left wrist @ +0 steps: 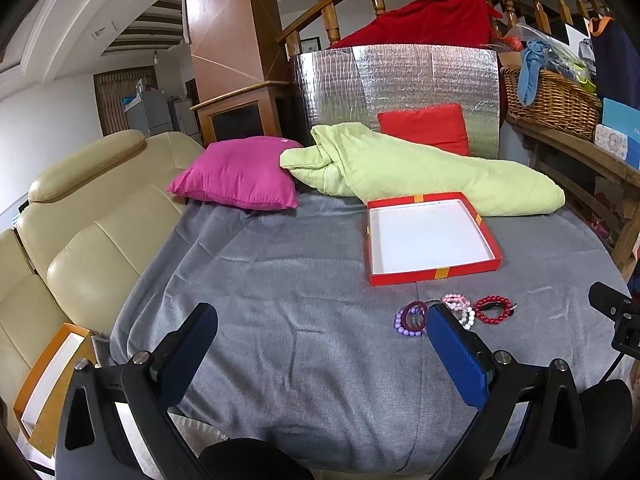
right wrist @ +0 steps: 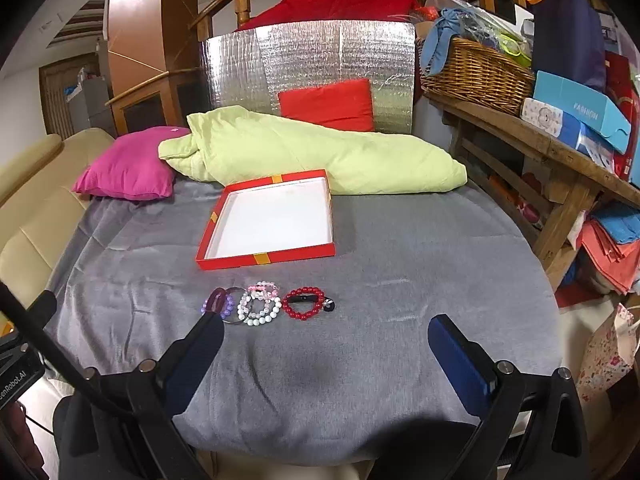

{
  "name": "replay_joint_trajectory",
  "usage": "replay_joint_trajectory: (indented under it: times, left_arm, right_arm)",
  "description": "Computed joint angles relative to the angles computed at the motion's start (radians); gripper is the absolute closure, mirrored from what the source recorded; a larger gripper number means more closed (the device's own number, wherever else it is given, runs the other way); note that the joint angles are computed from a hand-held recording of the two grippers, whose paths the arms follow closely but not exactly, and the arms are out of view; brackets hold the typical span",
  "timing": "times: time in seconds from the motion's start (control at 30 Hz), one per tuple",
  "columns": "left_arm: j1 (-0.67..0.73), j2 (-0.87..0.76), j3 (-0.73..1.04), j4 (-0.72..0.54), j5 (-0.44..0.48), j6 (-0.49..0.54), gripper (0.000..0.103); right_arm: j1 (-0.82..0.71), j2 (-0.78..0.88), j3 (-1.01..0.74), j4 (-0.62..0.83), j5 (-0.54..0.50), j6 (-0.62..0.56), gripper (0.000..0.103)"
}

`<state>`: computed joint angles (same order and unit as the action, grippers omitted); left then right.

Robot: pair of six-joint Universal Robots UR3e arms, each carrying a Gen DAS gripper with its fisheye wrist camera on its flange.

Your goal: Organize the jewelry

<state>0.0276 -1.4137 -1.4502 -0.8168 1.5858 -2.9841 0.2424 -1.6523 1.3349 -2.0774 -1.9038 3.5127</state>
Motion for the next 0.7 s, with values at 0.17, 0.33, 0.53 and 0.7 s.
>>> replay_joint_trajectory:
  times: [0.17, 0.33, 0.53, 0.7]
  left_arm:
    - [-0.007, -0.041, 0.015, 0.007, 0.007, -0.001, 0.0]
    - [0.035, -0.11, 0.003, 0.052, -0.094, 0.021, 0.0]
    - [0.072, -0.326, 0.09, -0.003, -0.244, 0.068, 0.0]
    - [0.069, -0.514, 0.235, -0.093, -0.32, 0.067, 0.0]
  right_arm:
    - [-0.011, 0.02, 0.027, -0.043, -0.016, -0.03, 0.0]
    - [-0.124, 0.026, 0.117, -0.13, 0.107, -0.101, 0.0]
    - [-0.303, 0.158, 0.166, -0.211, 0.356, -0.203, 0.03]
    - [-0.355, 0.333, 0.08, -0.206, 0.466, -0.216, 0.048]
